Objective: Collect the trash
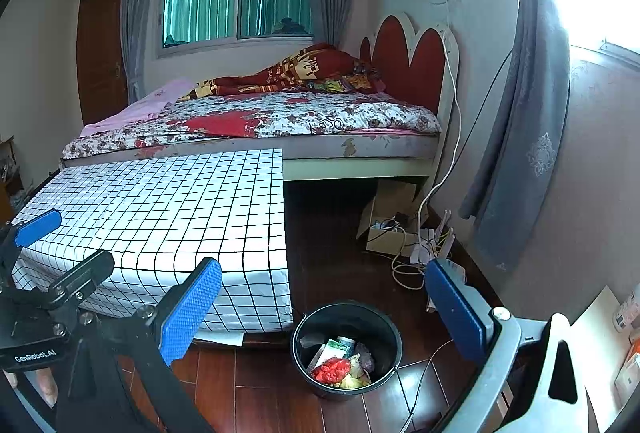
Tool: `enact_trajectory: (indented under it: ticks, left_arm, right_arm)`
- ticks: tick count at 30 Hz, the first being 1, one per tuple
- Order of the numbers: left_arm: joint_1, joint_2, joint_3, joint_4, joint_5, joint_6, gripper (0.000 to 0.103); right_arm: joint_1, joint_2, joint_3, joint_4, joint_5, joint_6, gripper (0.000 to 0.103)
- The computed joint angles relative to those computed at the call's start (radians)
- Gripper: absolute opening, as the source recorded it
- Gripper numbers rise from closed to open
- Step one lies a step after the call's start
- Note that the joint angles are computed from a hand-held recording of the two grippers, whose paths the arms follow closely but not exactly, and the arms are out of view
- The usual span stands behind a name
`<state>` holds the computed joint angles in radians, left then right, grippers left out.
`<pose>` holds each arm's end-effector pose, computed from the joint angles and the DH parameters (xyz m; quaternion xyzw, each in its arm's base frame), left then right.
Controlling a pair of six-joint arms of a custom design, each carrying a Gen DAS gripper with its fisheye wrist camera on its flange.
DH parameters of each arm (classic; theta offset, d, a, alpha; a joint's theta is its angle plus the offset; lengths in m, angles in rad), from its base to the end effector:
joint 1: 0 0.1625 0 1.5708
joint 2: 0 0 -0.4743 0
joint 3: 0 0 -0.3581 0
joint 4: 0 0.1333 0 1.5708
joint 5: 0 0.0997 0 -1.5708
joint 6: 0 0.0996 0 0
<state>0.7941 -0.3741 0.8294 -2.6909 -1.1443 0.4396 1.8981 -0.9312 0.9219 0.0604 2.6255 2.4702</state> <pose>-0.5046 -0.7625 0.1685 0.4712 0.7977 -0.3480 0.1437 0.2645 -0.6338 0.4443 -0.0043 -0.7159 0.5240 0.4613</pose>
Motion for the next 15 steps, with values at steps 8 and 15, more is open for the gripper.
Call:
enact_trajectory:
  ticks: [8,15]
  left_arm:
    - [-0.001,-0.004,0.003,0.005,0.0,-0.006,0.102]
    - [-0.002,-0.002,0.0,0.012,0.004,-0.011,0.103]
  right_arm:
    - [0.001,0.002,-0.001,0.003,0.001,0.002,0.102]
    - [0.0,0.008,-0.016,0.028,0.004,0.013,0.102]
